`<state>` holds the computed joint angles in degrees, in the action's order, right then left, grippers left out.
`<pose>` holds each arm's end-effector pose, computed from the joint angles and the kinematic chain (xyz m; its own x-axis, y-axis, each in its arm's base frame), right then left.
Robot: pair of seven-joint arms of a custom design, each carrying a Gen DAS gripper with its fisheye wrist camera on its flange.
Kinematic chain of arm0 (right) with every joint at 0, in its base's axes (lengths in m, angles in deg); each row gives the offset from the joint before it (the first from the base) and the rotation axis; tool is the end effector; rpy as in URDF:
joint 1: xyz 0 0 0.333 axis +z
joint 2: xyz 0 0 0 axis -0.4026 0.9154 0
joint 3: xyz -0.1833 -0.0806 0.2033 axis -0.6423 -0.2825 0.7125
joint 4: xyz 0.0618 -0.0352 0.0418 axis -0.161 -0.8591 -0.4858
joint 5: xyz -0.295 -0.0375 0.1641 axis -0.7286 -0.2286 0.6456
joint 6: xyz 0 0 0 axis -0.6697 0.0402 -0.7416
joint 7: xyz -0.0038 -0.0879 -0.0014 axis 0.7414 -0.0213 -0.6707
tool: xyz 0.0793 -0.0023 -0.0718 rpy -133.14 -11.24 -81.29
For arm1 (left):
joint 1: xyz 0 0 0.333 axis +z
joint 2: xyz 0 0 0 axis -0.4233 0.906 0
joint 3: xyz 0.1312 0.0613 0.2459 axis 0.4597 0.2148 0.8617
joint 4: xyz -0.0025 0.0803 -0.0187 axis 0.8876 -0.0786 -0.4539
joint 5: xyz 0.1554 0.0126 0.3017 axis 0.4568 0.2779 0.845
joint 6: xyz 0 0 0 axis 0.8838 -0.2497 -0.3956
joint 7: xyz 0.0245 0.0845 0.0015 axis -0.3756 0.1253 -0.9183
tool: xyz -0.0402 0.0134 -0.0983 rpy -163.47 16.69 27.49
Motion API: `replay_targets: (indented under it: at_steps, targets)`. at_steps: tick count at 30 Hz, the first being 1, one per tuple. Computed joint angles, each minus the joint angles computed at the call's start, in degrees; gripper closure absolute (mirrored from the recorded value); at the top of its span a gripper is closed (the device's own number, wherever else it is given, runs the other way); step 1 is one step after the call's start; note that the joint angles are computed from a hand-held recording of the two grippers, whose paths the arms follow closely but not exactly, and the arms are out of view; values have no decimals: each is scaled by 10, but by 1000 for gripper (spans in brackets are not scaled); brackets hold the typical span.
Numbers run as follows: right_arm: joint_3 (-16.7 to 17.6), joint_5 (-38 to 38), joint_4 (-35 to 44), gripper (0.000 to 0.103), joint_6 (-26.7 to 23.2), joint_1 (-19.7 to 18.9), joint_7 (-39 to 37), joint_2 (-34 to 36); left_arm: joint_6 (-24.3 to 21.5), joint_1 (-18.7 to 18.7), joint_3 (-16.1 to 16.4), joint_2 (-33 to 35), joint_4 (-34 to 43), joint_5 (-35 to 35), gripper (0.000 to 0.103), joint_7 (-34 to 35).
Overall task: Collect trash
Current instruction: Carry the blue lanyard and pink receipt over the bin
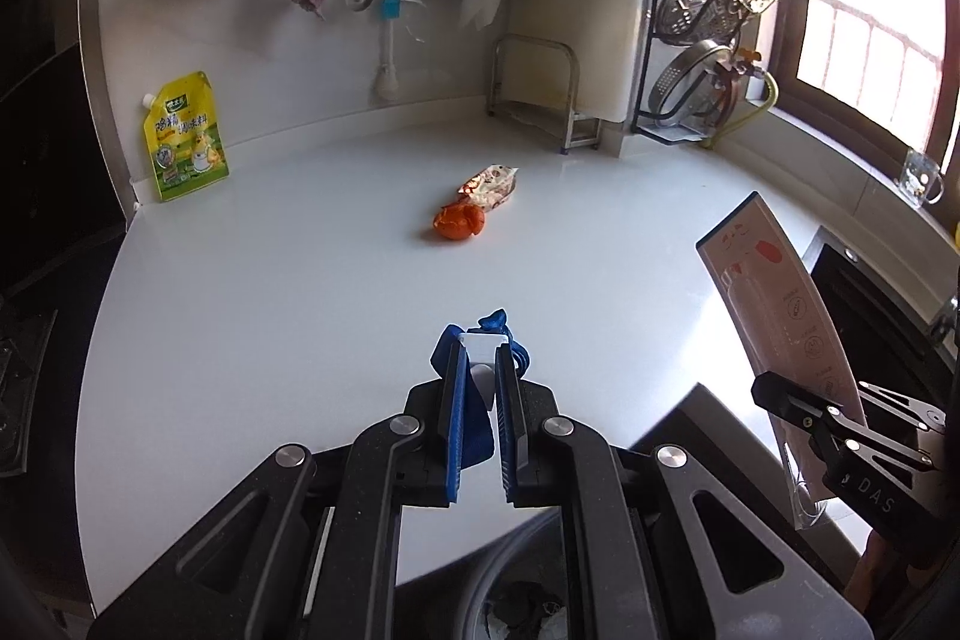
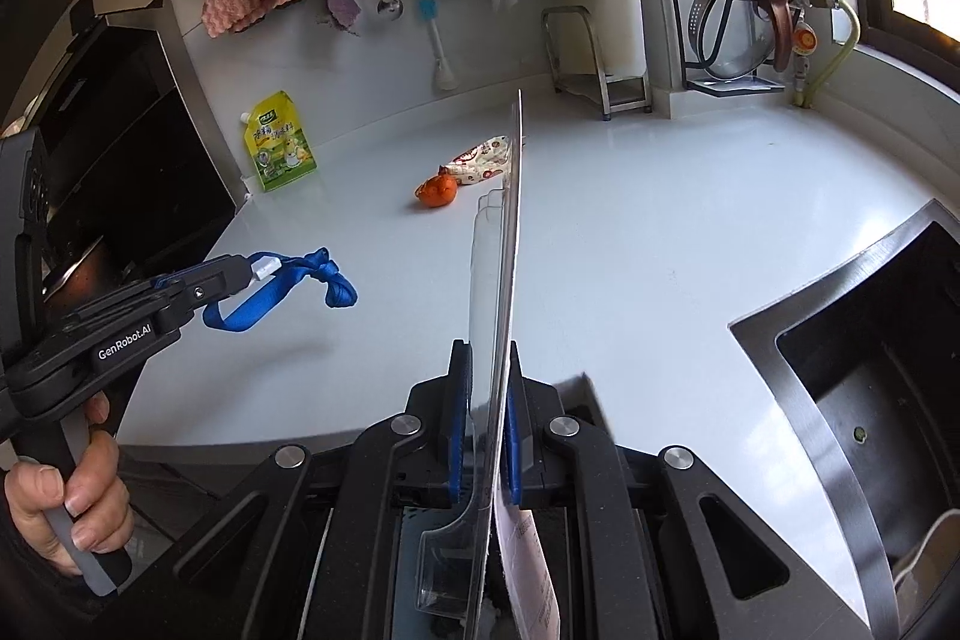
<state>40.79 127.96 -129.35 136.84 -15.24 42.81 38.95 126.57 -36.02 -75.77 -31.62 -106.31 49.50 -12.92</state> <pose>0.5121 0.0252 0.4991 0.4465 -0.8613 -0.2425 -0.6228 -0.1045 -0.7754 0.4992 -0.2326 0.5644 0.0399 -0.9986 0.0339 -0.6399 -0.0516 -0.7667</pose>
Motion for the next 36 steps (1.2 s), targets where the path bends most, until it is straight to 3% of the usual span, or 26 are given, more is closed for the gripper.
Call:
replay_targets:
  at_steps: [8, 21, 30, 36]
  targets:
    - [-9, -5, -133, 93, 26, 28, -3, -112, 23, -7, -28, -67, -91, -3, 93, -12]
    - [-36, -61, -295, 93, 130, 90, 63, -236, 35, 4, -74, -139, -202, -19, 93, -37]
    - [-75, -122, -359, 92, 183, 126, 123, -270, 29, 4, -98, -134, -216, 5, 93, -74]
    - [-83, -172, -376, 92, 209, 137, 172, -262, 18, -13, -90, -111, -210, -1, 93, -75]
